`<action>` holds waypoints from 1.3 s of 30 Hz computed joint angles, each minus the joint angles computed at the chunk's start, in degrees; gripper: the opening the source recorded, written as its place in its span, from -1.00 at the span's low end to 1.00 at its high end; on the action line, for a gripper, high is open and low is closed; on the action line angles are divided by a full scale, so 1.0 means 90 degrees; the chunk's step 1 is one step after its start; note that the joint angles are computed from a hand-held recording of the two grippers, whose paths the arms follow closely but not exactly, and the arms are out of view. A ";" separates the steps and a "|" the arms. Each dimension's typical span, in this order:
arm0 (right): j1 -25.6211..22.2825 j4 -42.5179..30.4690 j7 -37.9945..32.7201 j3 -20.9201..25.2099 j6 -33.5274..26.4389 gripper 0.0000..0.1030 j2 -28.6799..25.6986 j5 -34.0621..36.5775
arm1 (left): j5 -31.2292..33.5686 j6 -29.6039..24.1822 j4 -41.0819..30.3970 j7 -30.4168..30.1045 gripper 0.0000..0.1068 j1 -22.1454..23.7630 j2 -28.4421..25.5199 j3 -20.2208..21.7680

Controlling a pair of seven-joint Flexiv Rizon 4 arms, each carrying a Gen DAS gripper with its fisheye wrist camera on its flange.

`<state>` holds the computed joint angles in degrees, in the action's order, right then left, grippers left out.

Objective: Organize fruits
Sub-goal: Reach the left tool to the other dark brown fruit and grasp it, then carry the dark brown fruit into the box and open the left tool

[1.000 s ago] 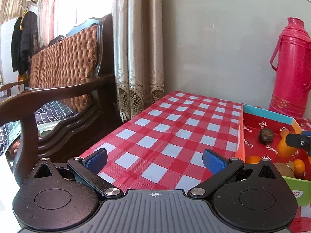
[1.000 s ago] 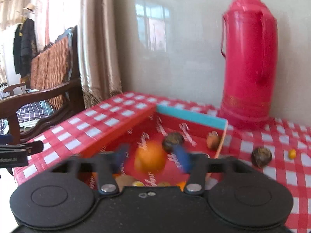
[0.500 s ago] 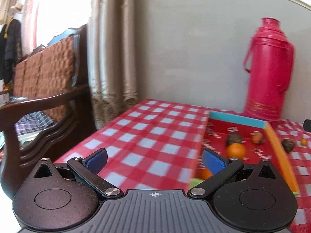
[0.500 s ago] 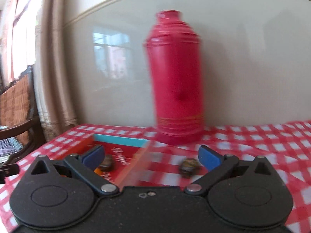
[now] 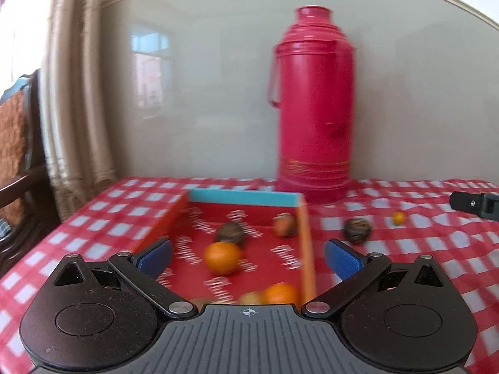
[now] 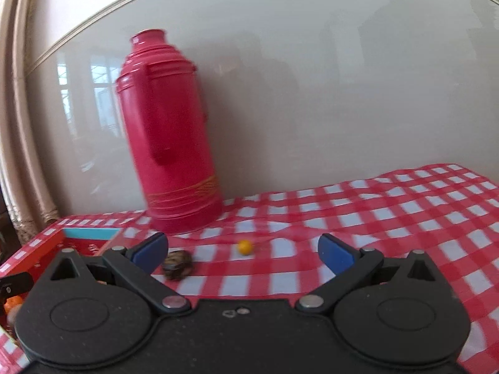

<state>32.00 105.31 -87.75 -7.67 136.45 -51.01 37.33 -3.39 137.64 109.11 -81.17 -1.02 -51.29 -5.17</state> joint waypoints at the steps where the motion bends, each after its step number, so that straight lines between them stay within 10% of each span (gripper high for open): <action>1: -0.0066 0.0053 0.0028 0.0009 -0.0002 0.89 0.0009 0.0002 | 0.0016 -0.0079 -0.0068 0.0028 0.92 -0.0046 -0.0013 -0.0037; 16: -0.0778 0.0488 0.0639 0.0025 0.0256 0.89 -0.0054 -0.0144 | -0.0304 -0.1250 -0.1691 0.0501 0.92 -0.0945 -0.0748 -0.0284; 25: -0.0813 0.0024 0.0773 -0.0500 -0.0653 0.89 -0.0226 -0.0105 | -0.1688 -0.2320 -0.3006 0.1029 0.91 -0.1748 -0.1390 0.0240; 33: -0.0838 -0.0288 0.1407 -0.0942 -0.1398 0.89 -0.0387 -0.0358 | -0.2436 -0.3281 -0.3883 0.1267 0.44 -0.2291 -0.1817 0.1047; 36: -0.0790 -0.0207 0.1602 -0.1022 -0.1384 0.89 -0.0385 -0.0565 | -0.2441 -0.3550 -0.4089 0.1209 -0.17 -0.2332 -0.1914 0.1154; 39: -0.0792 -0.0107 0.1742 -0.1038 -0.1319 0.89 -0.0357 -0.0722 | -0.2297 -0.3483 -0.4061 0.1136 -0.17 -0.2340 -0.1914 0.1172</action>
